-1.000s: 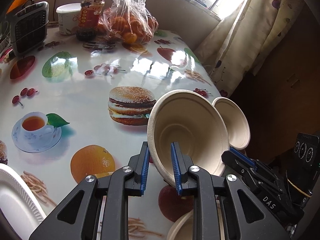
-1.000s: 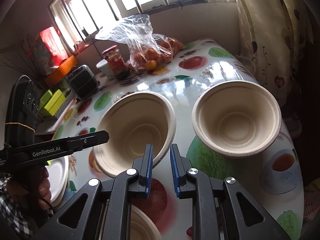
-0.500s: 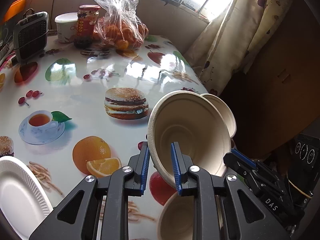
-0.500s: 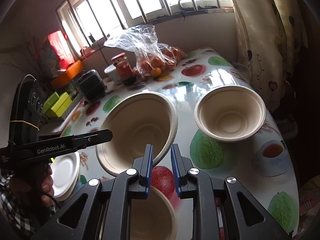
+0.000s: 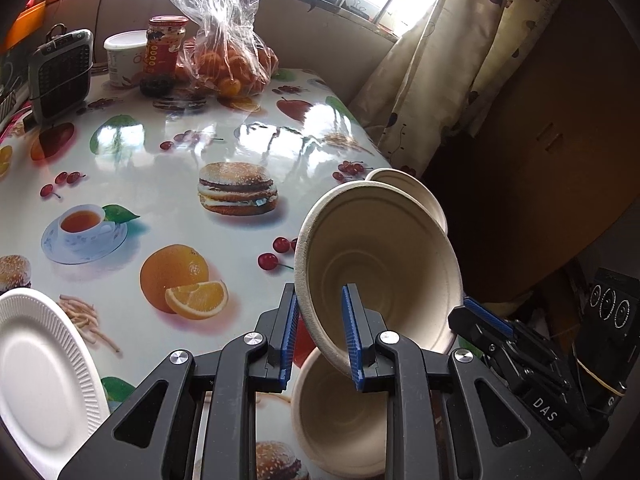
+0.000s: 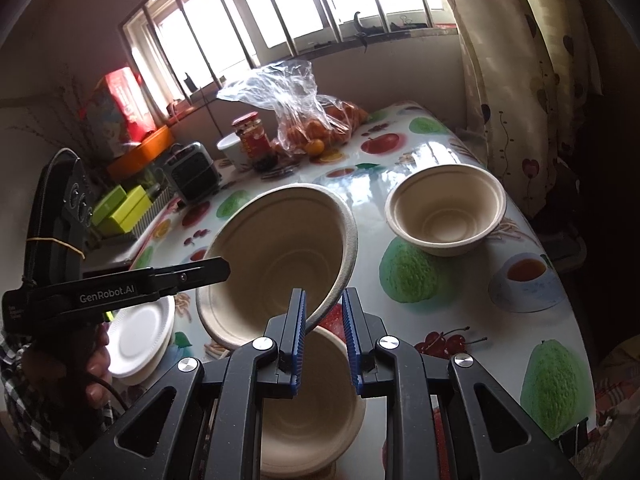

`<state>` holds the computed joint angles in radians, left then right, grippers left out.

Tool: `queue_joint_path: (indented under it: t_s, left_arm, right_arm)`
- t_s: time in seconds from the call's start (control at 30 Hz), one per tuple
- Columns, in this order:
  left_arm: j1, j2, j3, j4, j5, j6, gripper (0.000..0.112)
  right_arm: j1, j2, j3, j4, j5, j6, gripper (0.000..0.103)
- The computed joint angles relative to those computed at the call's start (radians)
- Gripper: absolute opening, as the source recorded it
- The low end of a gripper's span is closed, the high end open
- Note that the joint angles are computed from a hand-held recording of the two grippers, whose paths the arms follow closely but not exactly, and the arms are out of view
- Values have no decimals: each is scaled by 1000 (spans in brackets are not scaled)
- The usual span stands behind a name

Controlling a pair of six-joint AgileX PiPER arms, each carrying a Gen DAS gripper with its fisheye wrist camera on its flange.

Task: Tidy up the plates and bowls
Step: 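Lift both brown bowls and carry them over other brown bowls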

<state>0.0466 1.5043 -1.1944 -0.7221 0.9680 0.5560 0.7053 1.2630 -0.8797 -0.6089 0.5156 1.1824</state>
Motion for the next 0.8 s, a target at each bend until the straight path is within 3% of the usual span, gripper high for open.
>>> queue_joint_path:
  t_s: [0.8]
  left_arm:
    - [47,-132,145,-24,62,90,23]
  right_arm:
    - [297,-97,112,-260,194,459,20]
